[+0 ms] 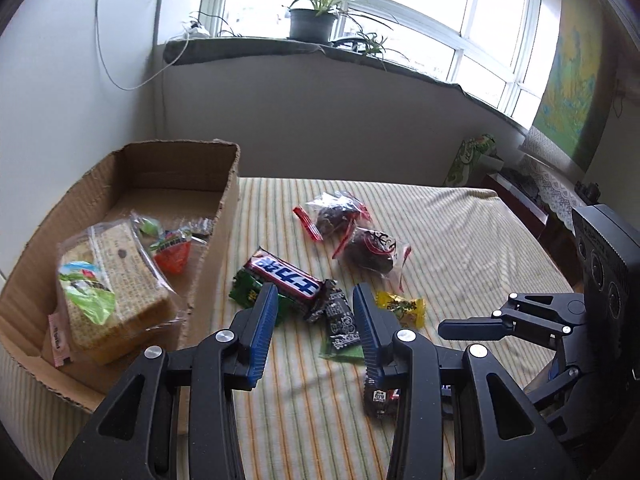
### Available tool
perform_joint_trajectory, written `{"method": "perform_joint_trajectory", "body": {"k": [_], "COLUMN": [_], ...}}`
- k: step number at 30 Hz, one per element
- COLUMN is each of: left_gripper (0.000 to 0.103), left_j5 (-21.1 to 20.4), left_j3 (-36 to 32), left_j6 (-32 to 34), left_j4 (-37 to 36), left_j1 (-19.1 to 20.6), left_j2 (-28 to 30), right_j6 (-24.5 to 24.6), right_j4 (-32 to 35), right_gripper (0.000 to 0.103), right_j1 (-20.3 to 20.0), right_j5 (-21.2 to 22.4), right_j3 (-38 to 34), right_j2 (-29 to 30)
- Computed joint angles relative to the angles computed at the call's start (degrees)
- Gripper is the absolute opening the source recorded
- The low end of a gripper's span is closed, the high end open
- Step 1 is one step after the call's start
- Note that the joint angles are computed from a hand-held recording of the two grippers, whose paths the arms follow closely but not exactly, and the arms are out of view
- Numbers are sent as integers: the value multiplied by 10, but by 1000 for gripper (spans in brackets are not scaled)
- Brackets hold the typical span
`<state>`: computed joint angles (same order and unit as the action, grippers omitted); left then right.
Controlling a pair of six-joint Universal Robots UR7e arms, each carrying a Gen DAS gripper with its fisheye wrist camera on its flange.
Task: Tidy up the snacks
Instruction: 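Grasp the Snickers bar with the right gripper while the left grasps the black candy packet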
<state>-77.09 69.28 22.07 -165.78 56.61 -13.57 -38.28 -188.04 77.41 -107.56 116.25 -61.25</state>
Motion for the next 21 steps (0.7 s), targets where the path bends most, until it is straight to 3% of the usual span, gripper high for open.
{"method": "perform_joint_trajectory", "body": {"k": [9, 13, 21], "left_gripper": [37, 33, 32], "left_j5": [2, 9, 12], "left_j3": [-34, -56, -86], "left_j6": [-10, -24, -38], "left_j4": [72, 100, 141], "left_j1": [-6, -4, -4], "left_j2": [24, 38, 55], "right_j6": [-15, -3, -16], "right_j4": [-5, 5, 0], "right_gripper": [62, 55, 51], "right_j1": [3, -7, -1], "right_j5": [-3, 8, 4], "right_j3": [5, 4, 4], "right_j2": [10, 6, 12]}}
